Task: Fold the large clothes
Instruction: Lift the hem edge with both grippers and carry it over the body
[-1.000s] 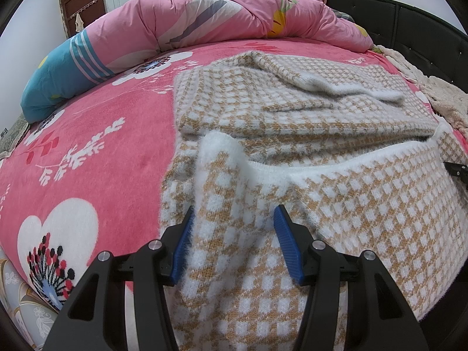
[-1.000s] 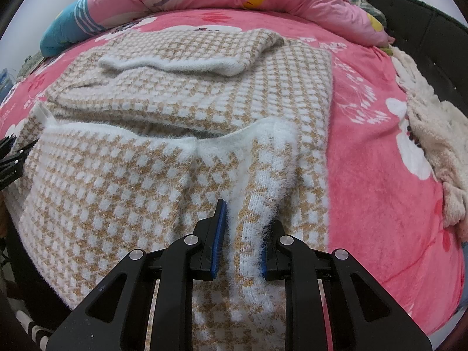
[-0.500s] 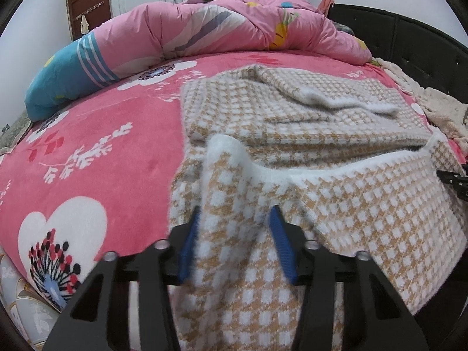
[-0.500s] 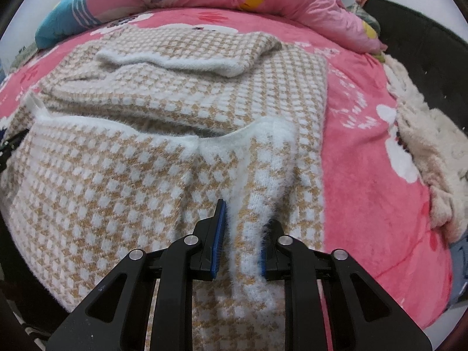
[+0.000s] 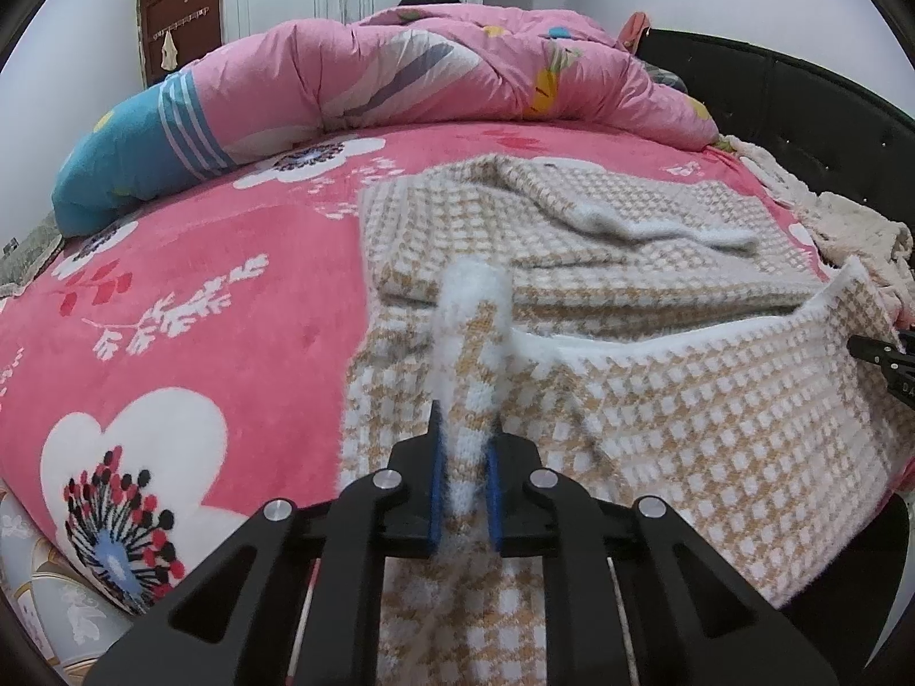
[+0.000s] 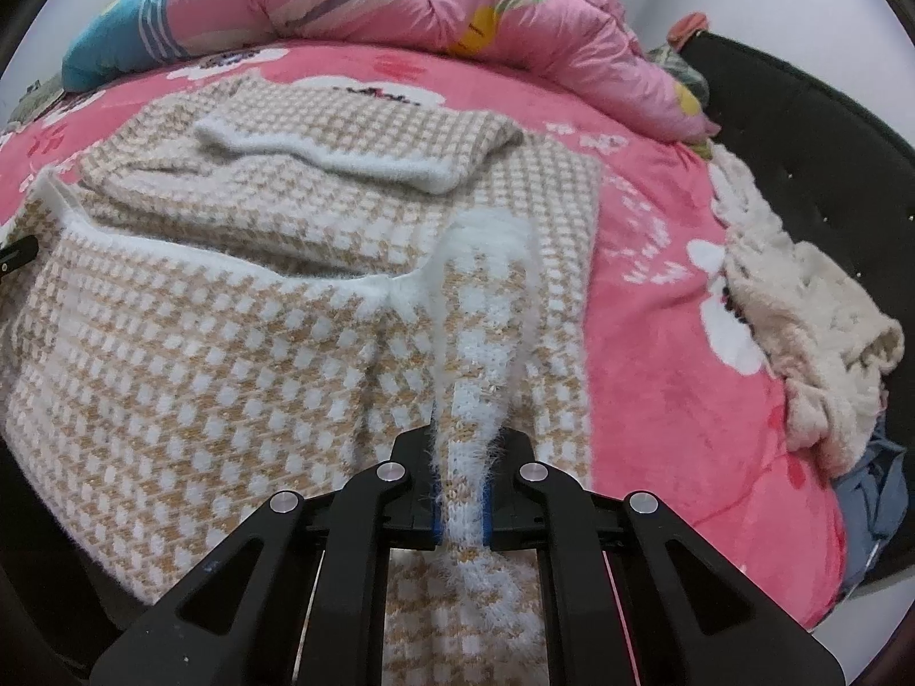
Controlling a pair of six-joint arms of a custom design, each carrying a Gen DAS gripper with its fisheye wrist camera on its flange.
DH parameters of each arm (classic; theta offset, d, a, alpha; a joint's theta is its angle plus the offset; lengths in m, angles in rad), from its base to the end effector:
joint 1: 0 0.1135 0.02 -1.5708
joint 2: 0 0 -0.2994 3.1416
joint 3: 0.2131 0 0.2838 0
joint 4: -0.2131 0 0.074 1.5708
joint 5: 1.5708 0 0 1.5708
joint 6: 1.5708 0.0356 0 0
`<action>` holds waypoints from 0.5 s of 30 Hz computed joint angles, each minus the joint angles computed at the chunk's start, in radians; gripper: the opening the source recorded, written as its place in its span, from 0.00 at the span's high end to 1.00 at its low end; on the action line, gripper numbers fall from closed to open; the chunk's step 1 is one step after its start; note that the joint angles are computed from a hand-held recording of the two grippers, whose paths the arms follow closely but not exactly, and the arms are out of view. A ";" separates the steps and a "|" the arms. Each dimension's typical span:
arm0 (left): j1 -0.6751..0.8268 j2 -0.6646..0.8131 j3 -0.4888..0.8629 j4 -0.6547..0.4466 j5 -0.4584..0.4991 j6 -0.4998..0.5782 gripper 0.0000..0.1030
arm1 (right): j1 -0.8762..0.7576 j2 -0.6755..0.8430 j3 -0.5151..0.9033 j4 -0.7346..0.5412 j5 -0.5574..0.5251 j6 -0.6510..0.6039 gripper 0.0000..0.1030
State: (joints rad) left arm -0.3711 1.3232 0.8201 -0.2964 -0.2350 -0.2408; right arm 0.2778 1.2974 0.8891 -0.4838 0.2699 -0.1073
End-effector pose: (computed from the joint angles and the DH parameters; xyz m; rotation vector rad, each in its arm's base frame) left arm 0.2773 -0.0990 0.2447 0.0405 2.3422 -0.0227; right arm 0.2772 0.0692 0.2624 -0.3511 2.4101 -0.2560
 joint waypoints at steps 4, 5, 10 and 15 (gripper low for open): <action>-0.001 -0.031 -0.012 -0.004 -0.006 0.006 0.89 | 0.018 -0.024 -0.007 0.005 0.016 0.012 0.94; -0.007 -0.037 -0.011 -0.006 -0.012 0.004 0.89 | 0.028 -0.030 -0.007 0.002 0.024 0.018 0.94; -0.024 -0.074 -0.023 -0.014 -0.038 0.006 0.90 | 0.038 -0.068 -0.024 0.012 0.032 0.023 0.94; -0.046 -0.112 -0.035 -0.024 -0.068 -0.001 0.91 | 0.063 -0.132 -0.049 0.003 0.049 0.048 0.94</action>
State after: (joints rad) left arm -0.4176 1.2117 0.7848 -0.3206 -0.3030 -0.2417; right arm 0.3410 1.1653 0.8399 -0.4803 0.3191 -0.0597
